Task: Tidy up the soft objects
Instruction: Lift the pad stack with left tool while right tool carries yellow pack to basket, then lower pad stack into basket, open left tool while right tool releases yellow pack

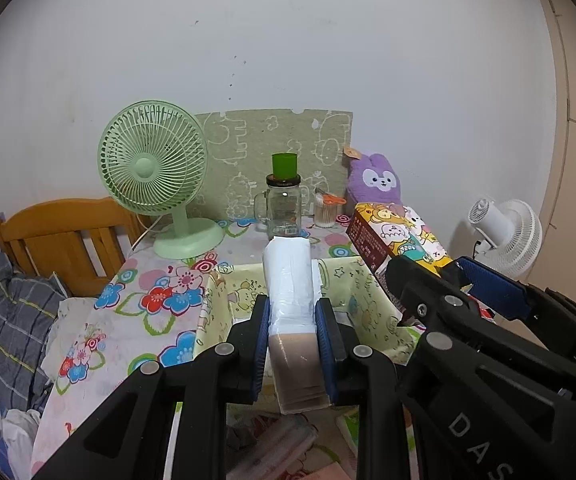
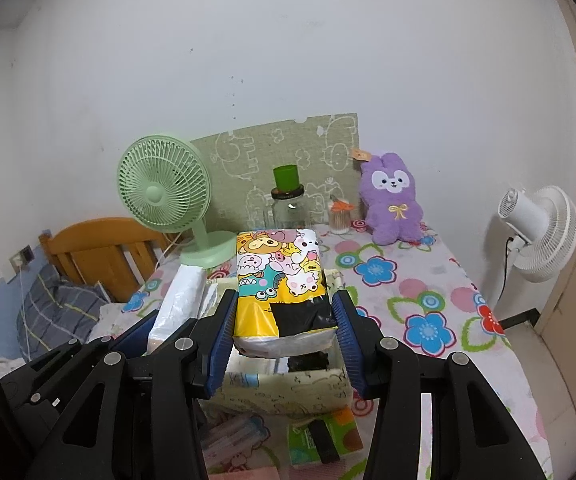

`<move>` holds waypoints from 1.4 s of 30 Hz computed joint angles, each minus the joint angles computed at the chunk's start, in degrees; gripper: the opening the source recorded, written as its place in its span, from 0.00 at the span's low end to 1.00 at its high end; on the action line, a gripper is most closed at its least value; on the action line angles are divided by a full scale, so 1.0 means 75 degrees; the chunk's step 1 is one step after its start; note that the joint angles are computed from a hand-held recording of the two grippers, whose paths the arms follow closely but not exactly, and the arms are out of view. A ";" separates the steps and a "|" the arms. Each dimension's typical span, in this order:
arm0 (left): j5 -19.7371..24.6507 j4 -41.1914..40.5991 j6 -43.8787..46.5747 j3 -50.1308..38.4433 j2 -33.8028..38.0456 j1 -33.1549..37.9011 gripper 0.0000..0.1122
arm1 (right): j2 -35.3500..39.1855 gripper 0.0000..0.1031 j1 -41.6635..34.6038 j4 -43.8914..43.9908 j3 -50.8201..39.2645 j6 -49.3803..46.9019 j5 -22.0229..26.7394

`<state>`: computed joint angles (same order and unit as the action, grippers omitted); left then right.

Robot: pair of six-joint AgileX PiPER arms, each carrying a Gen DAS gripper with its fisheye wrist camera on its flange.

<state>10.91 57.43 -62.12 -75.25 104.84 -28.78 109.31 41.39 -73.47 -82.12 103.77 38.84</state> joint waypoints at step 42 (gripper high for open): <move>0.1712 -0.5609 0.5614 -0.3991 0.3245 0.0637 0.69 | 0.2779 0.54 -0.1569 0.3301 -0.3031 -0.3850 -0.1670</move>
<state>23.75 15.37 -20.01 -105.19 129.18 -24.01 130.16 29.62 -48.71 -104.85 74.90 26.32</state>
